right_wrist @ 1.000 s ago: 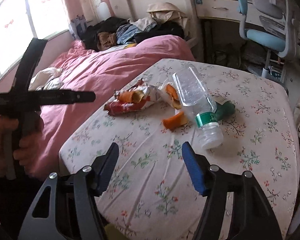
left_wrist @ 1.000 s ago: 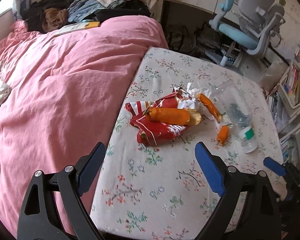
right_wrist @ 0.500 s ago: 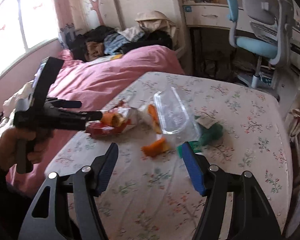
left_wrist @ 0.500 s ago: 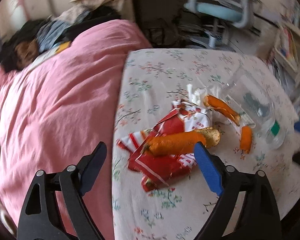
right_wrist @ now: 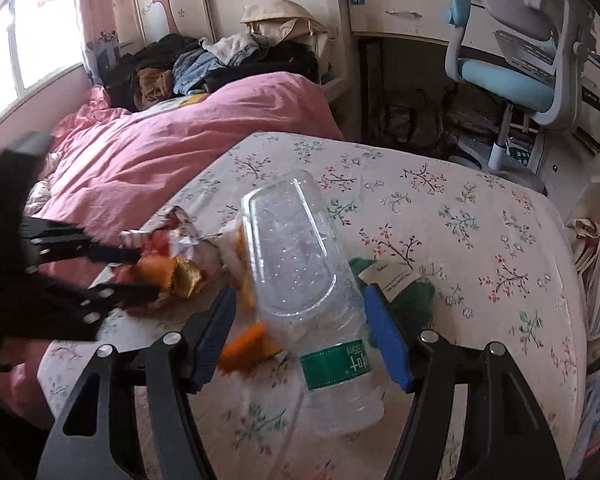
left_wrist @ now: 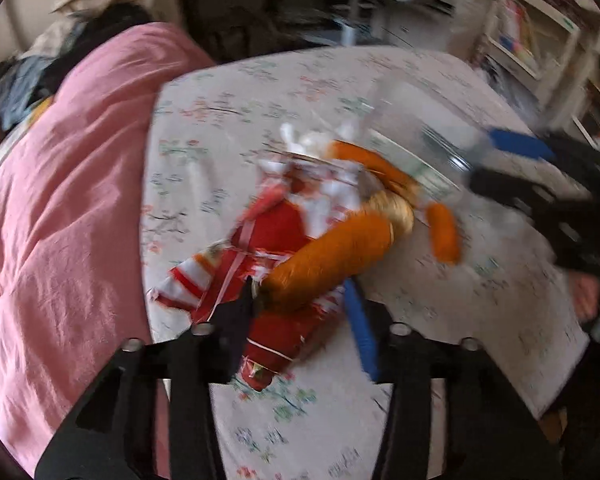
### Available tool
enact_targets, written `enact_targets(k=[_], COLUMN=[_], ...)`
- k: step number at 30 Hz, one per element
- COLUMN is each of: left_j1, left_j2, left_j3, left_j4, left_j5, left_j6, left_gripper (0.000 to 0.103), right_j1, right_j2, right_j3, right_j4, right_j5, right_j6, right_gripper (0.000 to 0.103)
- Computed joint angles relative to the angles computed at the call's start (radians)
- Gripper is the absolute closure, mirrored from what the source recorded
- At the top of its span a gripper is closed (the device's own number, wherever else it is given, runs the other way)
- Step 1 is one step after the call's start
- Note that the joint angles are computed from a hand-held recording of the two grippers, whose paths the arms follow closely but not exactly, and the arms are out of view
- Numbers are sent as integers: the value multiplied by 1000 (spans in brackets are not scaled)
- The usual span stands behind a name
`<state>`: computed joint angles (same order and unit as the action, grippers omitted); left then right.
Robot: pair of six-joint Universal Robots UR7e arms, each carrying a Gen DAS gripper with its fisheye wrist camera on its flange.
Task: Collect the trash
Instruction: 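Grasp the orange peel with the left gripper while the right gripper grasps the plastic bottle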
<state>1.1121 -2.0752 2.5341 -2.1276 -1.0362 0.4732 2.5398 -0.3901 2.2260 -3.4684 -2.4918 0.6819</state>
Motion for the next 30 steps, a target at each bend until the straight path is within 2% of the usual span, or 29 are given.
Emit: enact_targets(k=[1,4,8,17,19,21,23,28,30], left_j1=[-7,-20,-16,-78,-100,-112,-127,-208,-223], left_j2=[-14,-30,-10,-60,-84,-95,-102,-165,-167], left_j3=[-6,-11,1,60,67,73,86,140,132], left_j4=[36,85,57,-12,-22,-48,-58,65,144], left_j5=[-19,-49,-39,13,16,10,10,53,52], left_j6=[7,28,15,52,61,75,87,110,81], left_gripper=[65,64,64,58,54,43,42,41,47], right_j1=[-7,-10,-8,-27,-29,-29,-29,-25,-24], right_j2=[-2,-10,-18,-21,-21,-21,-21,-21,-21], right_j3=[6,14,12,18,19,18,16,20,24], right_j4=[-7,-17,10,-12,-15,-16,-16,-32,-56], right_j5=[5,19,23,55,59,61,62,66,72], right_j6=[-2,-10,-16,-47,-49,-53,-58,-71,-74], right_gripper=[44,44,44,41,41,41,41,42,42])
